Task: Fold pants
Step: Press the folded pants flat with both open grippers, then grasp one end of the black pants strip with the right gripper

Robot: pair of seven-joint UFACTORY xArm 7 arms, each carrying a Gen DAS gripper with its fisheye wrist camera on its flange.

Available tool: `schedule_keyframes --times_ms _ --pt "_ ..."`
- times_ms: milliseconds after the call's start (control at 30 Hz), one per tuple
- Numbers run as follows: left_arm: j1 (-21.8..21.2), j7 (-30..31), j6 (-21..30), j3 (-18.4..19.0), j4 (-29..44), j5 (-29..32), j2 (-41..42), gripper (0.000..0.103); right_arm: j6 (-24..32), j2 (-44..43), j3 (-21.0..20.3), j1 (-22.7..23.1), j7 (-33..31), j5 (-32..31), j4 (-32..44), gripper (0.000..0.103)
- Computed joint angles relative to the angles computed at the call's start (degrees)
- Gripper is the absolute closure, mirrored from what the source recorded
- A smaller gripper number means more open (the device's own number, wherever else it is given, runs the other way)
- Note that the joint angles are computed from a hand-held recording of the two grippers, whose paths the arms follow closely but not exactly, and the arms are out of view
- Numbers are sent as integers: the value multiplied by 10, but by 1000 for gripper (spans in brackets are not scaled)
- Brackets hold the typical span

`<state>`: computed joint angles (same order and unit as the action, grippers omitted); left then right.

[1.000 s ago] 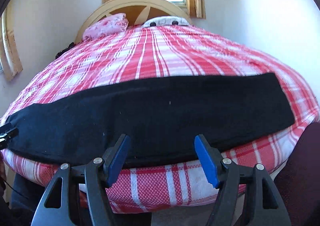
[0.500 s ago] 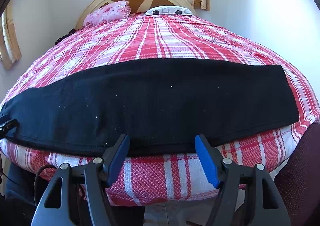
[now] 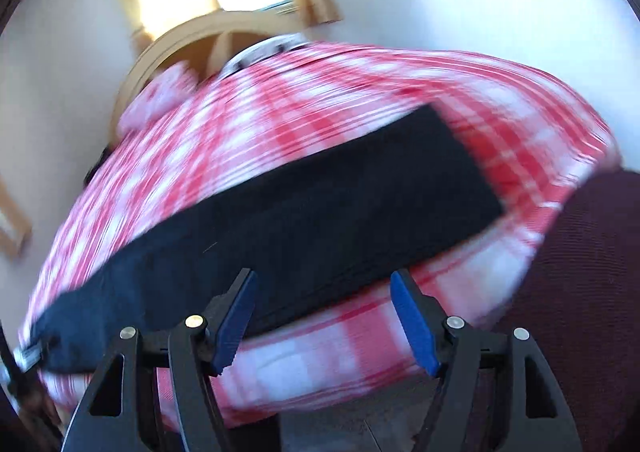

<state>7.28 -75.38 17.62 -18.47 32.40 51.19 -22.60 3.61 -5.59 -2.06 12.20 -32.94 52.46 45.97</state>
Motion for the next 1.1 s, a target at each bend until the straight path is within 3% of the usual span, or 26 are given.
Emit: schedule_keyframes --times_ms 67,233,500,733,867,967,1100 --pt "-2 0 -4 0 1 -3 10 2 23 2 -23 -11 -22 47 15 33" --pt "-5 -26 14 -6 10 32 20 1 70 23 -38 -68 -44 101 53 33" --pt "-23 -60 19 10 11 66 25 0 135 85 -8 -146 -61 120 119 33" --pt "-33 -79 24 19 13 83 30 0 147 140 23 -186 -37 78 167 35" --pt "-37 -88 25 24 13 92 31 0 159 151 43 -205 -71 105 179 35" --pt "-38 -102 27 24 16 104 34 0 200 151 49 -222 -123 171 188 50" --pt "-43 -115 28 29 17 117 36 0 206 154 44 -215 -134 174 192 50"
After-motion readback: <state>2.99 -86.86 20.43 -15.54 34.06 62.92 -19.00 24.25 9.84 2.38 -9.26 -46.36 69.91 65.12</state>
